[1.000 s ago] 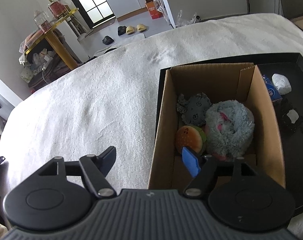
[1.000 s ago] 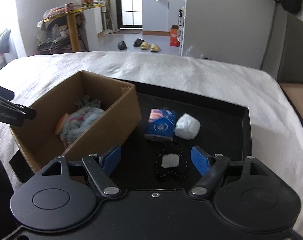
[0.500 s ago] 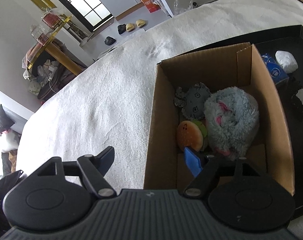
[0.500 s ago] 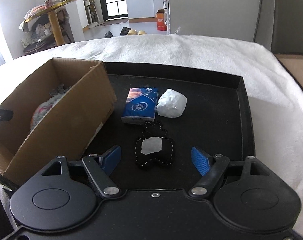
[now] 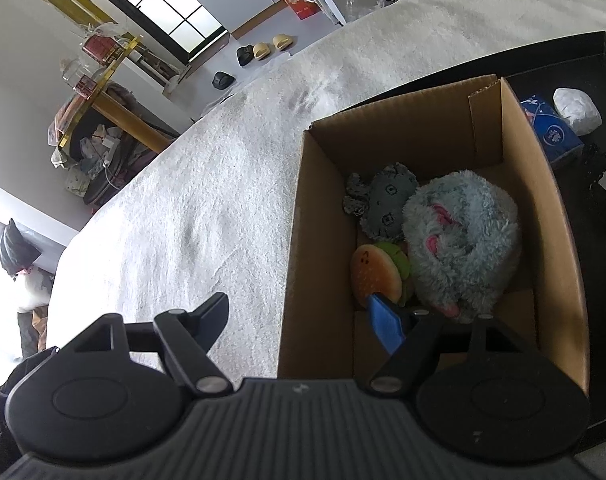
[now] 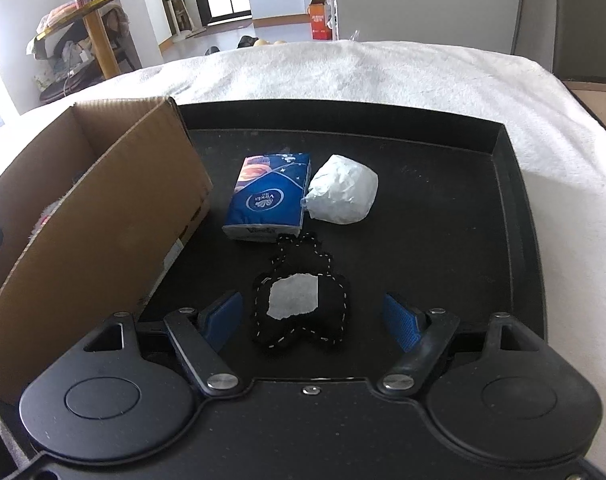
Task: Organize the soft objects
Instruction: 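Move the right gripper down onto the black-and-white patterned plush, then close the right gripper on the patterned plush and lift it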
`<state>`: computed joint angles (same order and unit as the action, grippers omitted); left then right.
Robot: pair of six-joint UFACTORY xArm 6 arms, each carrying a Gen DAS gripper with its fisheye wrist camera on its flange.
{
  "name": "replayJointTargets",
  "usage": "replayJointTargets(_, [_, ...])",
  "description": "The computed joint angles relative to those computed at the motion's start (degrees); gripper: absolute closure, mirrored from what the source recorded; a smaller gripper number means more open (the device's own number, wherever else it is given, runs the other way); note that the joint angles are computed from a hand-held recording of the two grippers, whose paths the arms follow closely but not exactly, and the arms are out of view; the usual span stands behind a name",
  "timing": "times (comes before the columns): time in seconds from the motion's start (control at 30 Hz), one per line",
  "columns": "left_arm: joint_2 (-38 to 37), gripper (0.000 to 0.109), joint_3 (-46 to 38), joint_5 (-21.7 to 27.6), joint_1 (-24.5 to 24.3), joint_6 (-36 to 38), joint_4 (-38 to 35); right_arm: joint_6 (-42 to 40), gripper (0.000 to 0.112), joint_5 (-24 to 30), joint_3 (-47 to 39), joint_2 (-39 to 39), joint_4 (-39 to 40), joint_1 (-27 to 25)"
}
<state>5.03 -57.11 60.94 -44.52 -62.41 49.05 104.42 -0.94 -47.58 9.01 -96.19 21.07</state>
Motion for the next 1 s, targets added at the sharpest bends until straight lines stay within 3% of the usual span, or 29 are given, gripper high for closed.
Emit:
replayJointTargets(0.1, [-0.1,0.033,0.0,0.2,0.0,0.0,-0.1,-3.0,0.040,2.2,0.6,0.0,4.2,1.0])
replayJointTargets(0.2, [-0.4,0.033,0.3,0.0,-0.2,-0.5,0.2,-6.9,0.068,6.0,1.4,-1.1,6.9,3.0])
replayJointTargets(0.23, [-0.7,0.033,0.5,-0.1,-0.1,-0.8,0.3,-9.6,0.069,6.7,2.0,-1.5,9.2,3.4])
replayJointTargets(0.5, [-2.8,0.033,2.4,-1.5,0.2,-2.4,0.6,-12.1,0.072,5.9,7.4,-7.2,12.6,2.6])
replayJointTargets(1.0, [-8.9,0.033,7.9,-5.7,1.1,-6.5,1.8,-21.9,0.072,14.2,12.5,-16.9,24.1,7.3])
